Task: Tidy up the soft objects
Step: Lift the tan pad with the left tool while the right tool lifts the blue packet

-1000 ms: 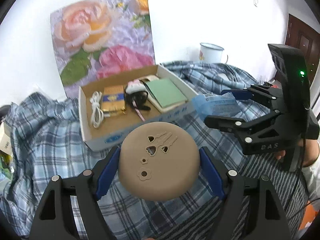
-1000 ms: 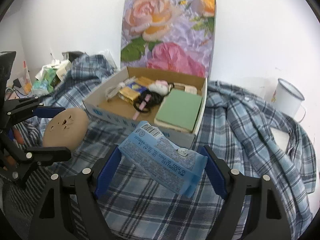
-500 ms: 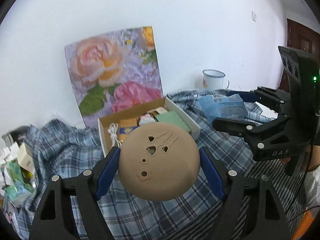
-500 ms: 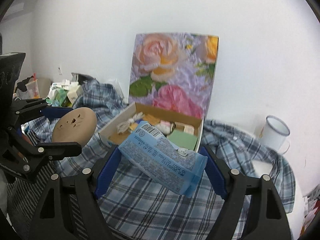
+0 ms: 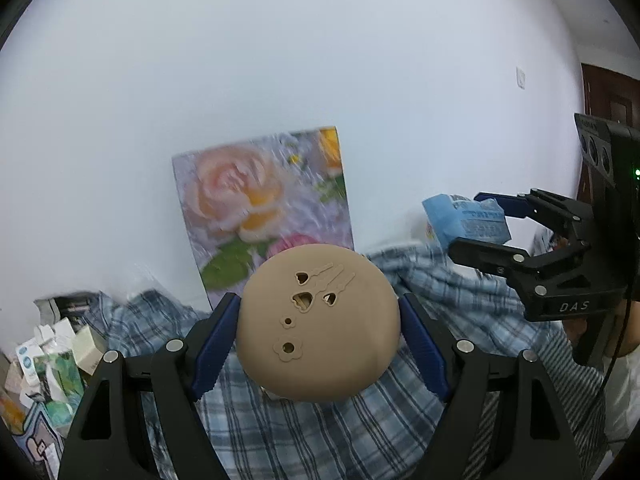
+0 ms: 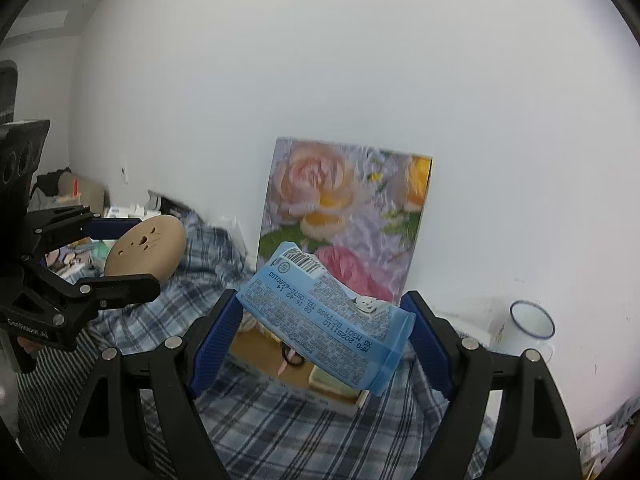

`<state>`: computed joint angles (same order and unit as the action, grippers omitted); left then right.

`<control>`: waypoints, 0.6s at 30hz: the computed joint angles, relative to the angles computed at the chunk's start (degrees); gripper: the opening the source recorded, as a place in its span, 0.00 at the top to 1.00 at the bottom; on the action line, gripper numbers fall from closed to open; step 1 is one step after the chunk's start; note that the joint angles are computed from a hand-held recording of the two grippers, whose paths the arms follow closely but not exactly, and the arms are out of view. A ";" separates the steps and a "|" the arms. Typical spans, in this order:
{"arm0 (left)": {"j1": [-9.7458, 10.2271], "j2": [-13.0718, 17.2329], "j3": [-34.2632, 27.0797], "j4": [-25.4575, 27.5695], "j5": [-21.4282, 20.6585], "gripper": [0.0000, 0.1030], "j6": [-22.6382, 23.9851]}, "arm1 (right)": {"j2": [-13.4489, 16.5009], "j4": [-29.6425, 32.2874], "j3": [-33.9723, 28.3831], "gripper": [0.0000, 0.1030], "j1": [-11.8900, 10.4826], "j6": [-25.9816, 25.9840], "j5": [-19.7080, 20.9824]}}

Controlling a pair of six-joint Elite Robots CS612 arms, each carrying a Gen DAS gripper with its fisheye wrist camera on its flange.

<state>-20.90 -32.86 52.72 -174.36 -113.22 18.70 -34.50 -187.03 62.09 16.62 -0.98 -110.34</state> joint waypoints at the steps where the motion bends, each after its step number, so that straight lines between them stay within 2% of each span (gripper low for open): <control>1: 0.02 -0.02 -0.10 -0.56 0.13 0.21 -0.28 | -0.01 -0.26 -0.31 0.22 -0.02 -0.34 0.04; 8: 0.46 0.25 -2.09 -4.95 -0.61 0.21 -5.04 | 0.16 -3.51 -2.80 0.22 -0.10 -2.86 0.31; 18: 0.37 0.77 -4.79 -7.50 -0.70 0.21 -6.71 | 0.76 -6.70 -5.88 0.22 -0.51 -4.54 2.11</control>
